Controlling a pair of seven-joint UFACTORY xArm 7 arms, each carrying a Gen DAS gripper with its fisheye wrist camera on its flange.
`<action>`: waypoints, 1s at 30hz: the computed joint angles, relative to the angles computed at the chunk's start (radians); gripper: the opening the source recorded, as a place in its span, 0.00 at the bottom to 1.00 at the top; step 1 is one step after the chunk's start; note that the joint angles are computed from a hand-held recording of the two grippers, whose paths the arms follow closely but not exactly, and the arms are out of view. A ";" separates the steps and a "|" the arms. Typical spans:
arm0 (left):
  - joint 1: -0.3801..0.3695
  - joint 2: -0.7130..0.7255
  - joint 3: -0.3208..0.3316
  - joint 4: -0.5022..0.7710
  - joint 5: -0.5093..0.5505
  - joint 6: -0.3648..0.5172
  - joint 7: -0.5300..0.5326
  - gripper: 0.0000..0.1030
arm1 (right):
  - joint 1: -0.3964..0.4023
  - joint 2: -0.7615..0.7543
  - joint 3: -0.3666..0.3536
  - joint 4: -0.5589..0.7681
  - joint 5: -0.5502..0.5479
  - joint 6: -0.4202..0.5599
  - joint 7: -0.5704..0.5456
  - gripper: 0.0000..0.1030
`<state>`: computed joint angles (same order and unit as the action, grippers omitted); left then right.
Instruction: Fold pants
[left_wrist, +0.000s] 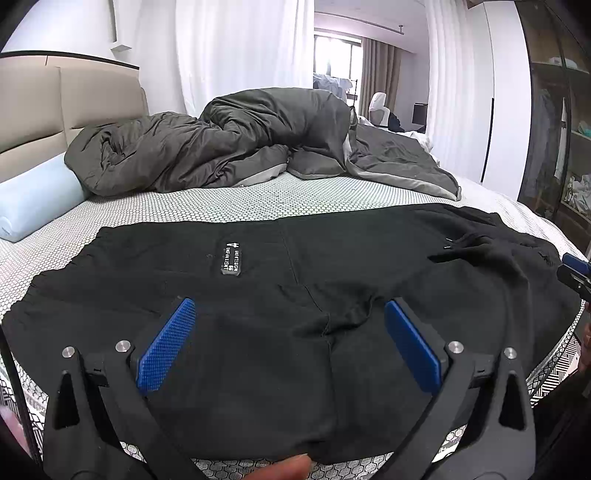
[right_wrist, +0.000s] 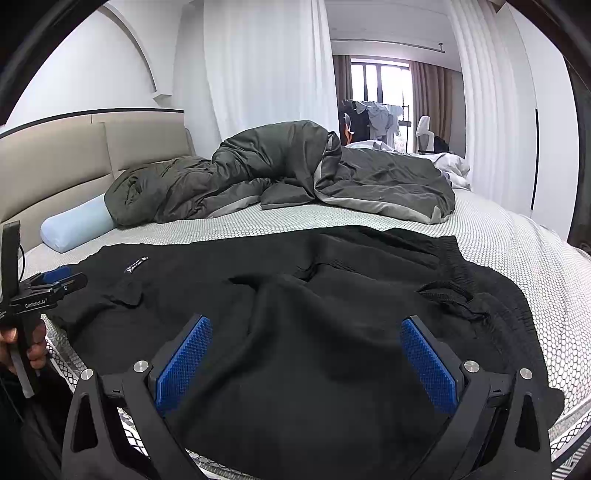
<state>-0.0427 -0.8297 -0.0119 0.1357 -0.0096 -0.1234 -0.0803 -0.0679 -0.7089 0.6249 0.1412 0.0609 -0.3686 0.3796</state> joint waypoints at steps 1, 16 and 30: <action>0.000 0.000 0.000 0.000 0.000 0.000 0.000 0.99 | -0.001 -0.001 0.002 0.001 0.001 0.002 0.001 1.00; 0.003 0.001 -0.004 0.000 0.002 -0.001 -0.004 0.99 | -0.010 0.005 0.010 0.004 0.000 0.001 0.002 1.00; 0.001 0.000 0.002 -0.001 0.004 -0.004 -0.002 0.99 | -0.022 0.022 0.031 0.006 0.009 -0.017 -0.005 1.00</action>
<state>-0.0418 -0.8298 -0.0101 0.1348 -0.0059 -0.1274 -0.0824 -0.0904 -0.6871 0.6557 0.1477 0.0696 -0.3854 0.3749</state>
